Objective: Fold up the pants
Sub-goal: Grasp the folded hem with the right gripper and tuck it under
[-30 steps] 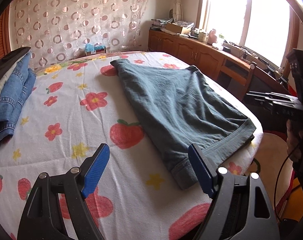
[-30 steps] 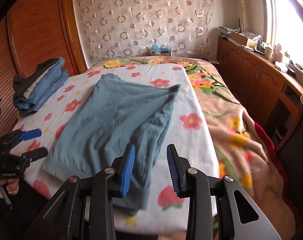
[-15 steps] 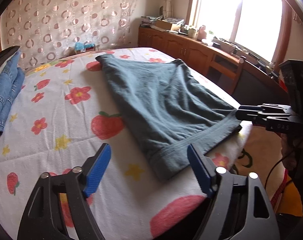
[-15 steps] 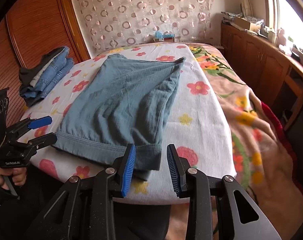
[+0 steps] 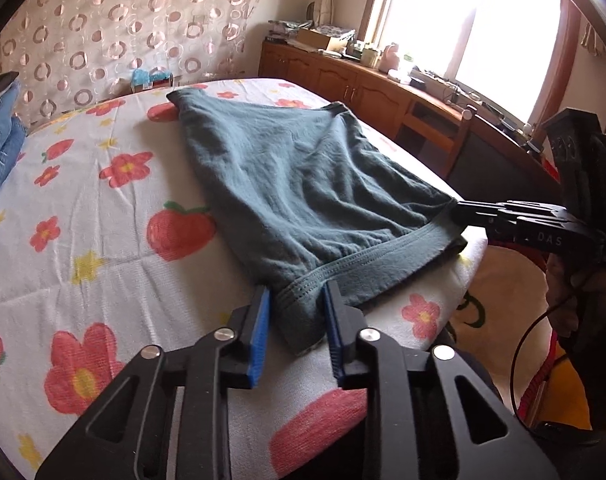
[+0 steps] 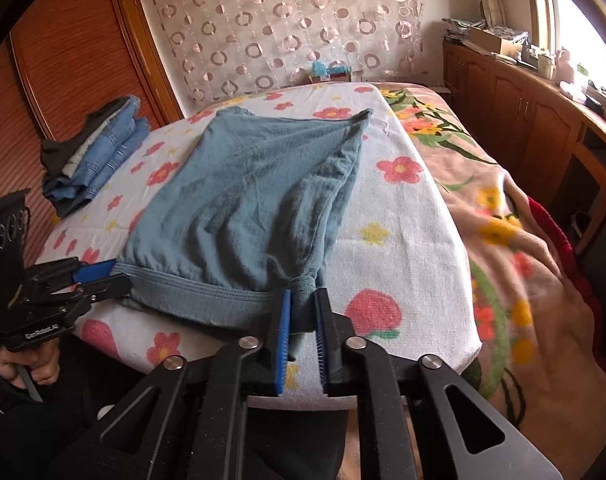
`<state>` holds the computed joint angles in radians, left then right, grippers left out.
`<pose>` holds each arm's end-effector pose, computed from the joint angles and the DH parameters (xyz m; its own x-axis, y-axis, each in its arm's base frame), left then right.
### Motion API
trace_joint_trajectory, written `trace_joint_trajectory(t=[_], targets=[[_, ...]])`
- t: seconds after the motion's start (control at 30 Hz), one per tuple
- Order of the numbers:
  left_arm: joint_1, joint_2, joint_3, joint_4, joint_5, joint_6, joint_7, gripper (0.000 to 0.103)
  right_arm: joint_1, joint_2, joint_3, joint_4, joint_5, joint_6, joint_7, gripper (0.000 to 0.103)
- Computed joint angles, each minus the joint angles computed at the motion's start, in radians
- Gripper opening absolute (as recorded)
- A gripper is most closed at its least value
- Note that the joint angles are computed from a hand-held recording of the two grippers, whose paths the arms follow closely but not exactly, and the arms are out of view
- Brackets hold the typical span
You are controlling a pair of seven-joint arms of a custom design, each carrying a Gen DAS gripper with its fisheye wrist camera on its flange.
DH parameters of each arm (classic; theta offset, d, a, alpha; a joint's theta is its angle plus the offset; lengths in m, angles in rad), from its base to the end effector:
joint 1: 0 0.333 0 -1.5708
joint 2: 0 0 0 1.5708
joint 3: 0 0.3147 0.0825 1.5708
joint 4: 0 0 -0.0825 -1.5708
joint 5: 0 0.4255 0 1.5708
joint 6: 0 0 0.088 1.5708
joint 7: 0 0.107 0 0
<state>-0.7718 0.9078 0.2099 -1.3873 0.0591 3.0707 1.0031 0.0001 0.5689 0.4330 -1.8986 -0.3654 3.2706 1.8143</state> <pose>0.6565 -0.4761 0.2359 -0.2714 -0.9427 0.1942 -0.7197 0.0648 -0.6913 0.6400 0.2980 0.2972 0.4612 -0.8713 -0.1679 -0.6342 -0.1913 -0.7491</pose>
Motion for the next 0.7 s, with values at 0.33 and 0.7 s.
trace_joint_trajectory(t=[0.33,0.7], targets=[[-0.014,-0.039,0.017,-0.053,-0.02,0.036,0.007,0.022,0.008,-0.048,-0.007,-0.058,-0.051,0.035,0.045,0.007],[-0.032,-0.036,0.055,-0.049,0.002,-0.013,-0.074,0.043,0.033,-0.017,-0.028,-0.033,0.004,-0.009,0.026,0.007]])
